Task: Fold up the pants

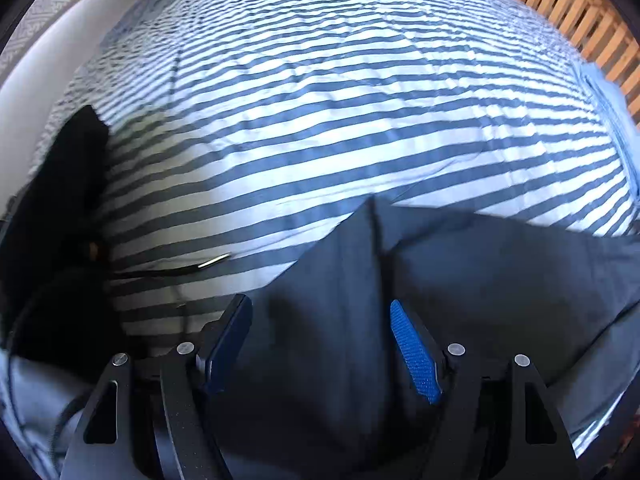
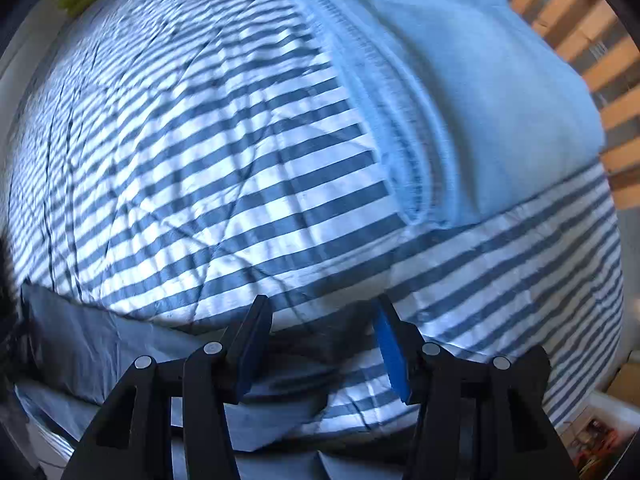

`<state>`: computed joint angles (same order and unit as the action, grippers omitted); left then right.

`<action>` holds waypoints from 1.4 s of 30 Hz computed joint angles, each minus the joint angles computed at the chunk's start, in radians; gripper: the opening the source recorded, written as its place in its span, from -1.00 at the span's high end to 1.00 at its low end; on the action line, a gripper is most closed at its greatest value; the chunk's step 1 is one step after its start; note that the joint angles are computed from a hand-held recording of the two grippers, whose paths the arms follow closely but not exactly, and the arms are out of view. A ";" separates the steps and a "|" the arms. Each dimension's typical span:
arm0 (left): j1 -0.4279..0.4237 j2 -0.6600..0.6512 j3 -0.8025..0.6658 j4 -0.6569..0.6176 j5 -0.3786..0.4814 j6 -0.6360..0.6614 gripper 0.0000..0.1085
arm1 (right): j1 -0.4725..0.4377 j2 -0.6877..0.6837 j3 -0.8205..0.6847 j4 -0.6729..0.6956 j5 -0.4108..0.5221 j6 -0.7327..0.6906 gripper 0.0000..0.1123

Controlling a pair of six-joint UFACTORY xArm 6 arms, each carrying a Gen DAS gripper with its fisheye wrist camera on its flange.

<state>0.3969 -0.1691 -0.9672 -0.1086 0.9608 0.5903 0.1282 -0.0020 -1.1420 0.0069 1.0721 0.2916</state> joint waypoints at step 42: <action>0.288 -0.181 -0.223 -0.336 0.302 0.170 0.10 | -0.098 -0.020 -0.122 -0.265 -0.296 0.116 0.45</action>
